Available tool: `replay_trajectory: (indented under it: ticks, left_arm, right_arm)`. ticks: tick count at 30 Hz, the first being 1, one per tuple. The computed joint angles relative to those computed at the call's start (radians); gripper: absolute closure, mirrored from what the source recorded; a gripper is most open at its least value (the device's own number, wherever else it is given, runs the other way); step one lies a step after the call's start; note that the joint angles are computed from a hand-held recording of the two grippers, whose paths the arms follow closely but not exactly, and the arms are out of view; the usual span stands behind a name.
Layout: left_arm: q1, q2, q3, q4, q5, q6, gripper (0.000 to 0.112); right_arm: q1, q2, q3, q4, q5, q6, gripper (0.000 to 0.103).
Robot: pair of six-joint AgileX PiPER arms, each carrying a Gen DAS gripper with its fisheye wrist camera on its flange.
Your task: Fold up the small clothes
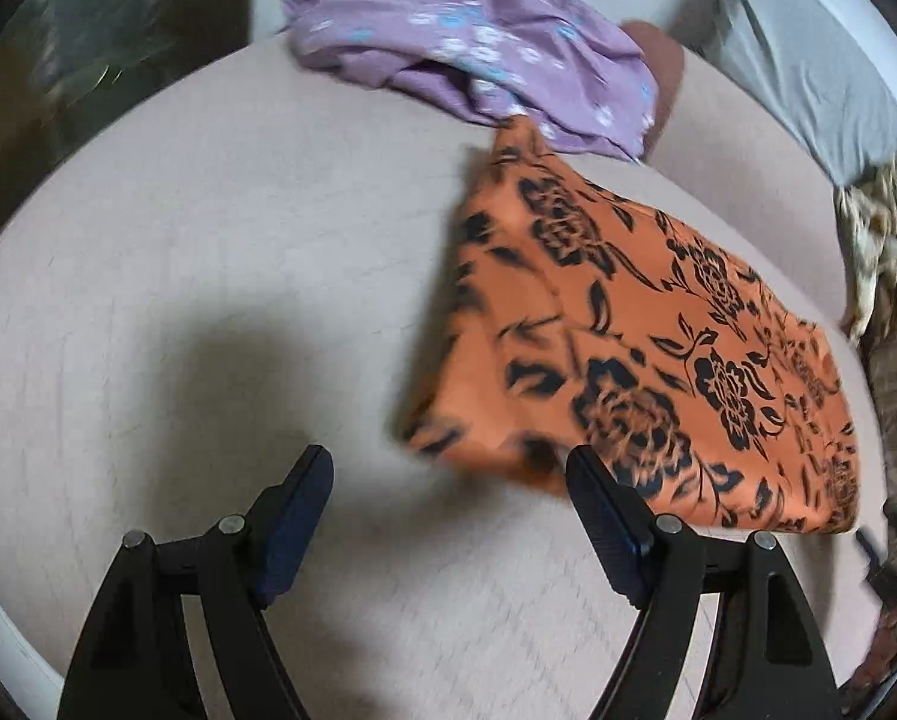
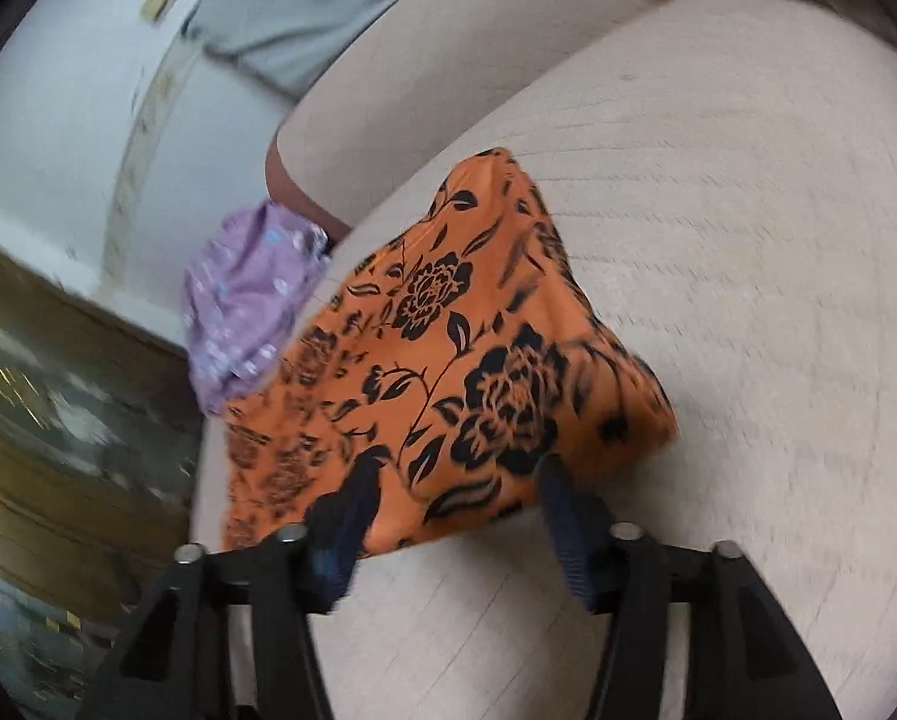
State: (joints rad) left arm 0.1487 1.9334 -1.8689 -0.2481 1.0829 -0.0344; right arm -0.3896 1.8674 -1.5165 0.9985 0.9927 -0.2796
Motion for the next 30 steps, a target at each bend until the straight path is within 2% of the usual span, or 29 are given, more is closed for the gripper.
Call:
replay_trajectory:
  ticks: [2, 4, 7, 8, 9, 11, 18, 19, 21, 22, 24, 25, 26, 28, 30]
  left_arm:
    - [0.058, -0.015, 0.061, -0.129, 0.013, 0.044, 0.032]
    - [0.077, -0.041, 0.125, -0.191, -0.039, 0.05, 0.031]
    - [0.103, -0.014, 0.118, -0.346, -0.024, 0.099, 0.03]
    - [0.106, 0.006, 0.109, -0.393, -0.022, 0.099, 0.025]
    - [0.096, 0.029, 0.098, -0.416, -0.047, 0.084, 0.019]
    - [0.082, 0.062, 0.071, -0.441, -0.1, 0.069, 0.015]
    - [0.043, 0.175, -0.042, -0.481, -0.218, 0.043, 0.016]
    - [0.033, 0.184, -0.055, -0.466, -0.231, 0.036, 0.02]
    - [0.008, 0.184, -0.06, -0.383, -0.254, -0.014, 0.048]
    - [-0.003, 0.185, -0.063, -0.339, -0.265, -0.044, 0.054]
    - [-0.004, 0.2, -0.077, -0.316, -0.268, -0.073, 0.078]
    - [0.006, 0.212, -0.088, -0.338, -0.258, -0.072, 0.08]
    - [0.014, 0.208, -0.076, -0.363, -0.26, -0.059, 0.083]
    - [0.025, 0.203, -0.067, -0.396, -0.253, -0.037, 0.087]
    - [0.021, 0.18, -0.046, -0.383, -0.262, -0.024, 0.09]
  right_arm:
    - [-0.028, -0.017, 0.085, 0.077, 0.021, -0.016, 0.038]
    - [-0.029, -0.017, 0.126, 0.103, 0.024, 0.012, 0.038]
    - [-0.036, 0.031, 0.166, 0.173, 0.047, 0.058, 0.036]
    - [-0.036, 0.04, 0.174, 0.201, 0.037, 0.047, 0.036]
    - [-0.046, 0.034, 0.19, 0.217, 0.036, 0.03, 0.036]
    - [-0.042, 0.056, 0.178, 0.261, 0.024, 0.006, 0.033]
    - [-0.022, 0.167, 0.073, 0.343, -0.018, -0.009, 0.032]
    - [-0.019, 0.18, 0.055, 0.347, -0.026, -0.006, 0.032]
    - [-0.009, 0.202, 0.019, 0.348, -0.049, -0.001, 0.032]
    - [-0.004, 0.21, 0.006, 0.35, -0.064, -0.003, 0.032]
    - [0.015, 0.222, -0.018, 0.353, -0.116, -0.012, 0.033]
    - [0.025, 0.225, -0.033, 0.347, -0.139, -0.011, 0.035]
    - [0.039, 0.228, -0.047, 0.338, -0.17, -0.025, 0.04]
    - [0.073, 0.242, -0.097, 0.237, -0.223, -0.001, 0.085]
    - [0.084, 0.244, -0.087, 0.227, -0.243, 0.002, 0.086]
